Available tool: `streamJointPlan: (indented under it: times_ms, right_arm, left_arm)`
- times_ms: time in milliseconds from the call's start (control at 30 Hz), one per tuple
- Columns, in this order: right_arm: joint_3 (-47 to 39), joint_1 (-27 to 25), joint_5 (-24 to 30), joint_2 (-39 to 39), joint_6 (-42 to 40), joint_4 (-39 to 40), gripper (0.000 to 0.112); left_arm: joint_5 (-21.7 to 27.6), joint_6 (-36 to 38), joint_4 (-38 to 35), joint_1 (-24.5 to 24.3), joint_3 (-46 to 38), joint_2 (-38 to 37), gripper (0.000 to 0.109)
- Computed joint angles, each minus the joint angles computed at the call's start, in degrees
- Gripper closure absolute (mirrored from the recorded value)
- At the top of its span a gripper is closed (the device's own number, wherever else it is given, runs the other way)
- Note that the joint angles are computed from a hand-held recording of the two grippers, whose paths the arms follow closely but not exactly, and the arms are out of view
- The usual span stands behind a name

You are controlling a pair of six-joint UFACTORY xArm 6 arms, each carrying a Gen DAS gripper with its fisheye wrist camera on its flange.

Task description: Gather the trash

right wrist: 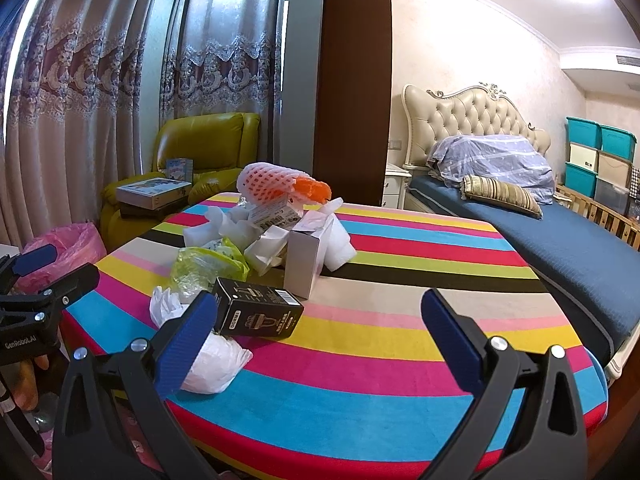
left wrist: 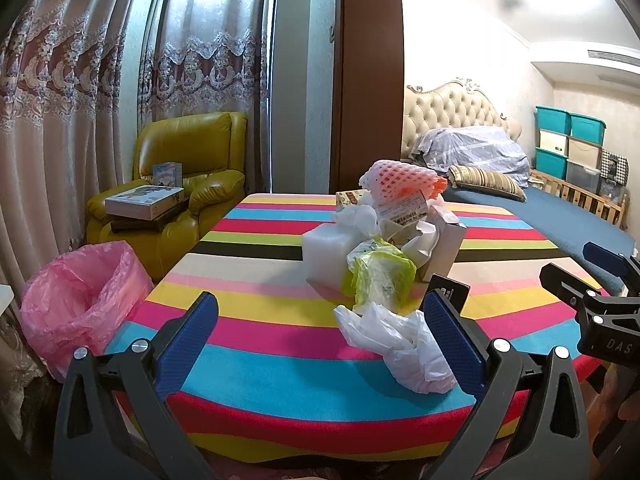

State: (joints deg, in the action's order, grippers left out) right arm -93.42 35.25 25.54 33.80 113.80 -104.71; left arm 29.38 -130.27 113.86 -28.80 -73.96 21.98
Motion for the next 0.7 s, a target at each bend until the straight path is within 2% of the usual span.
streamJointPlan:
  times_ms: [233,700]
  right_arm:
    - [-0.1,-0.3,-0.8,0.2,-1.3,1.8,0.013]
    - [0.0,-0.9,-2.5,-0.1,1.8,0.8,0.013]
  left_arm:
    - [0.0,0.0,0.1,0.0,0.0,0.0,0.012]
    - [0.3,-0.2,0.3,-0.2,0.2,0.1,0.012]
